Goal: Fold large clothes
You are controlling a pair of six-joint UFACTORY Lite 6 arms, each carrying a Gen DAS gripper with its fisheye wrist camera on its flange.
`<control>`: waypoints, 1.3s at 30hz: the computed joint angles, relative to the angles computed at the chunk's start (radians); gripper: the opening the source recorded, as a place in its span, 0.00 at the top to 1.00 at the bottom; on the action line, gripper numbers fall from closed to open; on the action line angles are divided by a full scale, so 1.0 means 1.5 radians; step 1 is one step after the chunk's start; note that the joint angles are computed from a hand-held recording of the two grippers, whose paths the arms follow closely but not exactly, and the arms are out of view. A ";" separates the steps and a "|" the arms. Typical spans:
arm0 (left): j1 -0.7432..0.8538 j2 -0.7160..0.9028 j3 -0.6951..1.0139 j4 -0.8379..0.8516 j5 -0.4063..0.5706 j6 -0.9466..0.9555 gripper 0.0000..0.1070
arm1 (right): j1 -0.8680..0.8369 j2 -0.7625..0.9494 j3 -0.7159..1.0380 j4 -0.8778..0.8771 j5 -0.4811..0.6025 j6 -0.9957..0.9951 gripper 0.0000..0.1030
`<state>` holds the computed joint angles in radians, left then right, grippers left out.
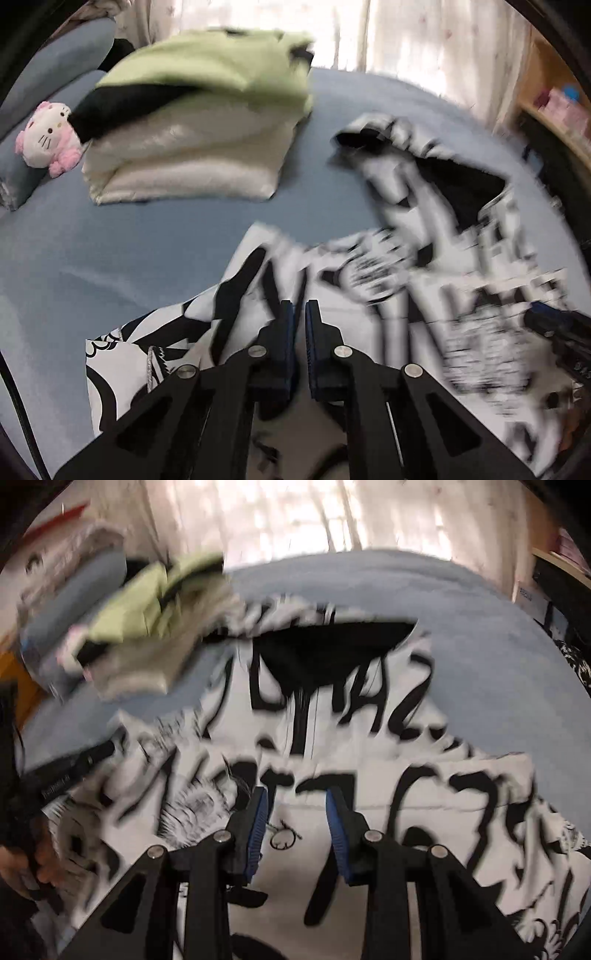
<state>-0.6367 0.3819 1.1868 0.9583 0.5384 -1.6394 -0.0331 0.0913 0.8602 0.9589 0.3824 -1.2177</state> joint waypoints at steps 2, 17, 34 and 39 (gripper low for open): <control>0.018 0.006 -0.023 0.043 -0.008 -0.025 0.96 | -0.060 0.044 0.020 0.083 0.031 -0.097 0.74; 0.051 -0.093 -0.103 0.014 -0.057 -0.022 0.98 | -0.359 0.109 0.147 0.040 0.143 -0.104 0.90; -0.295 0.048 0.034 -0.020 0.069 -0.176 0.94 | -0.139 -0.316 -0.319 0.101 0.178 -0.135 0.82; -0.280 -0.062 -0.110 -0.027 0.103 -0.184 0.94 | -0.374 -0.310 -0.285 0.050 0.226 -0.264 0.83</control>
<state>-1.0572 0.2883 1.0216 0.9175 0.6924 -1.9158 -0.5935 -0.3737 0.4329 1.0346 0.7207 -1.6131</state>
